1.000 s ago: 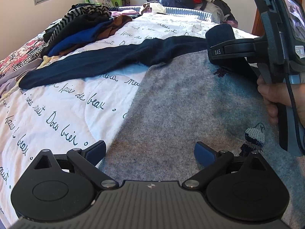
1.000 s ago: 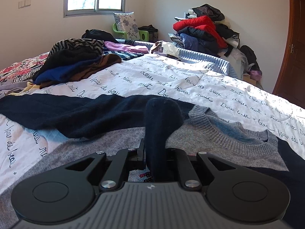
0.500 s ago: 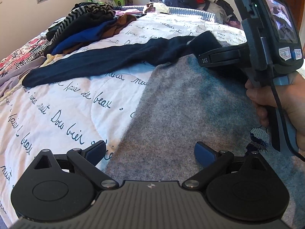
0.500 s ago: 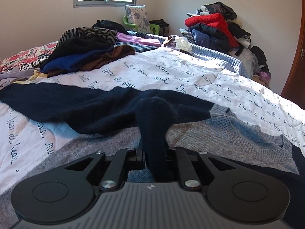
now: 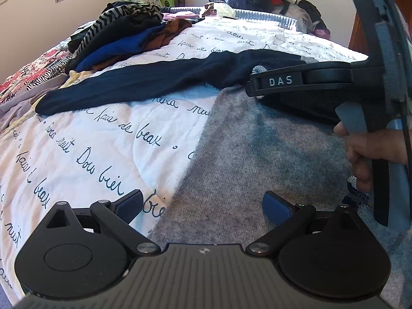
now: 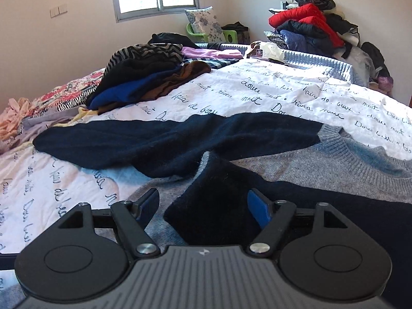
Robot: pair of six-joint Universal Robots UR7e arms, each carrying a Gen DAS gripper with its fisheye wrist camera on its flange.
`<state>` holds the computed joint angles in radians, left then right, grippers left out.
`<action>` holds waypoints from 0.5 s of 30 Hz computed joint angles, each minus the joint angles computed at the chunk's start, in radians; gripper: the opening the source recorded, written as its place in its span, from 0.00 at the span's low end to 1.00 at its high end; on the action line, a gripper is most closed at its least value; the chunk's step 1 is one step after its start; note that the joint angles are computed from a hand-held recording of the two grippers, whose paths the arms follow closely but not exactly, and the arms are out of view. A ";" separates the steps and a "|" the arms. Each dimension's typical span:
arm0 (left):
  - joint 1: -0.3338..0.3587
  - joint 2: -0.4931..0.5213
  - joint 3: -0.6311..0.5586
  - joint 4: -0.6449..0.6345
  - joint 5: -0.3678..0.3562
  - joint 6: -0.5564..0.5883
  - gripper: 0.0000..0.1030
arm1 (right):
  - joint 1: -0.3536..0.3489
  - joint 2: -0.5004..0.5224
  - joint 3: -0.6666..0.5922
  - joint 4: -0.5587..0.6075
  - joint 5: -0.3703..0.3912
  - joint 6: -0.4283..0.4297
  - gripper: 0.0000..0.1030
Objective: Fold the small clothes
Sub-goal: 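Open the right tool to lay the sleeve on the sweater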
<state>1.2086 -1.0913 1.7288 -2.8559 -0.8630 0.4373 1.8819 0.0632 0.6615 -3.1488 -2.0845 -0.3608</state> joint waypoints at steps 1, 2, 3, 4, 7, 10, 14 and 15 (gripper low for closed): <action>0.002 0.001 -0.003 0.002 0.003 -0.005 0.95 | 0.000 -0.008 0.013 -0.004 0.005 0.017 0.73; 0.003 0.001 -0.006 0.004 0.007 -0.010 0.95 | 0.001 -0.011 0.018 0.002 0.002 0.030 0.73; 0.004 0.002 -0.009 0.006 0.009 -0.015 0.95 | 0.002 -0.012 0.018 0.016 -0.004 0.036 0.73; 0.005 0.002 -0.012 0.008 0.010 -0.018 0.95 | 0.003 -0.009 0.005 0.056 -0.016 0.039 0.73; 0.006 0.001 -0.017 0.020 0.013 -0.026 0.95 | 0.014 0.029 -0.055 0.088 -0.082 -0.017 0.73; 0.005 -0.001 -0.013 0.010 0.017 -0.018 0.95 | 0.015 0.008 -0.008 0.025 -0.055 -0.003 0.74; 0.005 -0.002 -0.015 0.007 0.020 -0.017 0.95 | 0.010 -0.030 0.050 0.039 -0.010 0.045 0.74; 0.005 -0.002 -0.016 0.007 0.020 -0.019 0.95 | 0.010 -0.028 0.042 0.072 -0.017 0.047 0.74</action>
<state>1.2139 -1.0932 1.7130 -2.8486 -0.8429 0.4184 1.8918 0.0354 0.7032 -3.0769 -2.1018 -0.3137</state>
